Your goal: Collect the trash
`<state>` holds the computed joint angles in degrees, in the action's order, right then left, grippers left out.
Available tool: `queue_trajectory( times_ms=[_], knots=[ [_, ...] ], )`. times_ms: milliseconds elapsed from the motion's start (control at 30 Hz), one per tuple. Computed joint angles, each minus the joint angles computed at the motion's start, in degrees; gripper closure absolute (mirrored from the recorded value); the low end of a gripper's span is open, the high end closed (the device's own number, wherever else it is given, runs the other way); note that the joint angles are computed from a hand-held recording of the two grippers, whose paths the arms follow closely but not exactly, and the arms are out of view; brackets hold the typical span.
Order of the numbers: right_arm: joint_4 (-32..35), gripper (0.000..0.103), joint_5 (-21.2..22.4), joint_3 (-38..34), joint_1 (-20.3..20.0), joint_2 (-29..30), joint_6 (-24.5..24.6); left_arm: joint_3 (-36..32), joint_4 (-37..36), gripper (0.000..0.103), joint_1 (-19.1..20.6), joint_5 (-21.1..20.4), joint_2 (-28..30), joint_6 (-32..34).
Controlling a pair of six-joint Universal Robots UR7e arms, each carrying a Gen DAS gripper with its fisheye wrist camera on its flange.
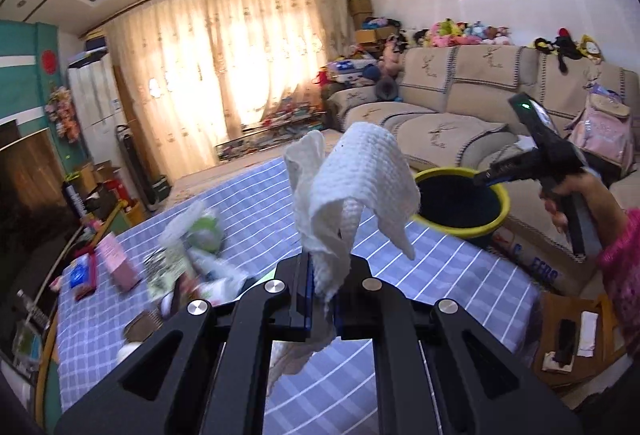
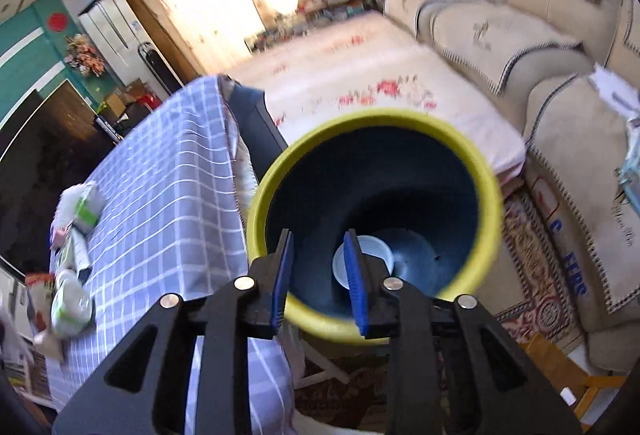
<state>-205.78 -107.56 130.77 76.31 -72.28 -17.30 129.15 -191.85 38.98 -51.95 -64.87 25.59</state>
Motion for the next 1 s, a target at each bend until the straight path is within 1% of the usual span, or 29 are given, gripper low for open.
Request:
queue_trajectory(
  times_ms=[67,167,300,400,500,633,733,867,967,1000],
  knots=[
    [-3.67,0.076,0.33,4.17,-0.68,-2.86,-1.06,-2.13,2.11,0.095,0.1,-2.0,1.18,-0.62],
    [-6.95,0.076,1.17,9.18,-2.92,-7.34,-1.47,-6.78,6.35,0.095,0.25,-5.55,4.38,-1.75],
    [-8.51,0.074,3.35,13.77,-6.73,-12.59,-1.52,-13.02,10.96,0.095,0.4,-8.54,9.53,-2.48],
    [-8.53,0.074,6.62,16.26,-10.51,-15.86,-1.01,-20.1,17.41,0.095,1.31,-12.47,14.35,-5.35],
    [-8.37,0.073,8.24,17.33,-13.15,-17.71,-0.75,-26.49,22.58,0.095,2.08,-15.71,18.79,-6.81],
    [-7.72,0.072,10.61,18.18,-16.02,-19.13,-0.49,-35.49,27.58,0.094,2.22,-16.71,26.67,-5.65],
    [-7.18,0.069,11.7,18.27,-17.48,-19.43,-0.13,-42.01,31.24,0.094,2.11,-15.94,32.78,-5.19],
    [-5.91,0.069,12.57,18.16,-19.5,-20.24,0.21,-50.17,37.56,0.094,2.54,-15.32,40.08,-6.94],
    [-5.13,0.068,13.11,17.89,-20.65,-20.6,0.27,-55.28,42.28,0.094,3.2,-14.96,44.06,-8.55],
    [-4.8,0.066,13.51,17.85,-21.14,-20.81,0.38,-56.81,43.57,0.094,3.35,-14.74,45.3,-9.1]
  ],
)
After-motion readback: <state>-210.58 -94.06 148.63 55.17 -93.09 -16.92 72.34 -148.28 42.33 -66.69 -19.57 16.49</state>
